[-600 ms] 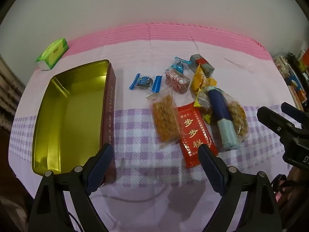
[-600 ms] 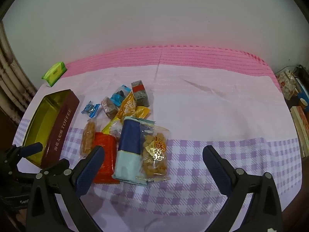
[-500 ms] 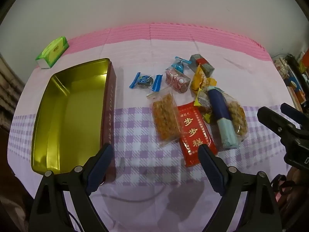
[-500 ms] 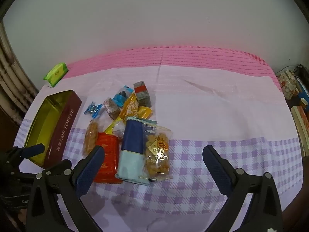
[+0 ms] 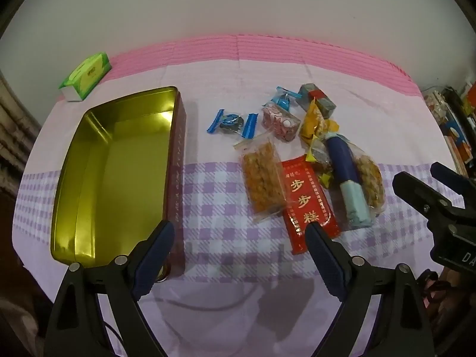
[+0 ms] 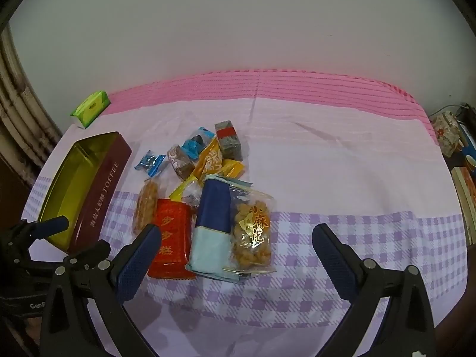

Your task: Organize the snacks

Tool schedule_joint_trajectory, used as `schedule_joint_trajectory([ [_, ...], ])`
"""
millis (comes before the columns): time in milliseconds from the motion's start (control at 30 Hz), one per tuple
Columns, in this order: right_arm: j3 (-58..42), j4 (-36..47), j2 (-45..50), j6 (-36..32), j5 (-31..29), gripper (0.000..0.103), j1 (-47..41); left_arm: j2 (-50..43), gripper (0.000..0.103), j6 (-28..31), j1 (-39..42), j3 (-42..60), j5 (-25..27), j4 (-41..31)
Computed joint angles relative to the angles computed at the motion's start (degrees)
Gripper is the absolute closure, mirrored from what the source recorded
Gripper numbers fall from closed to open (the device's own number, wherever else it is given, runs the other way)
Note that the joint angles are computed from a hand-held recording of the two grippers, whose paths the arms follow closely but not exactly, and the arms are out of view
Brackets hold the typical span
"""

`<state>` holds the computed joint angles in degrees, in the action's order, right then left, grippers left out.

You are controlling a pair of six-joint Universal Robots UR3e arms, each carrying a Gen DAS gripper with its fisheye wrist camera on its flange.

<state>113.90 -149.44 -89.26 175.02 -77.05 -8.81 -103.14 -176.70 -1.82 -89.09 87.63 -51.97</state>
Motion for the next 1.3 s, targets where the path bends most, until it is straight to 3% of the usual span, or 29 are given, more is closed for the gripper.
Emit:
schedule_joint_trajectory([
  [333, -0.59, -0.81, 2.02, -0.32, -0.17, 0.002, 1.00, -1.24, 0.014, -0.10, -0.90, 1.44, 2.31, -1.07],
  [1300, -2.03, -0.89, 5.44, -0.34, 0.24, 0.002, 1.18, -2.50, 0.014, 1.57, -1.12, 0.69, 1.91, 0.27],
])
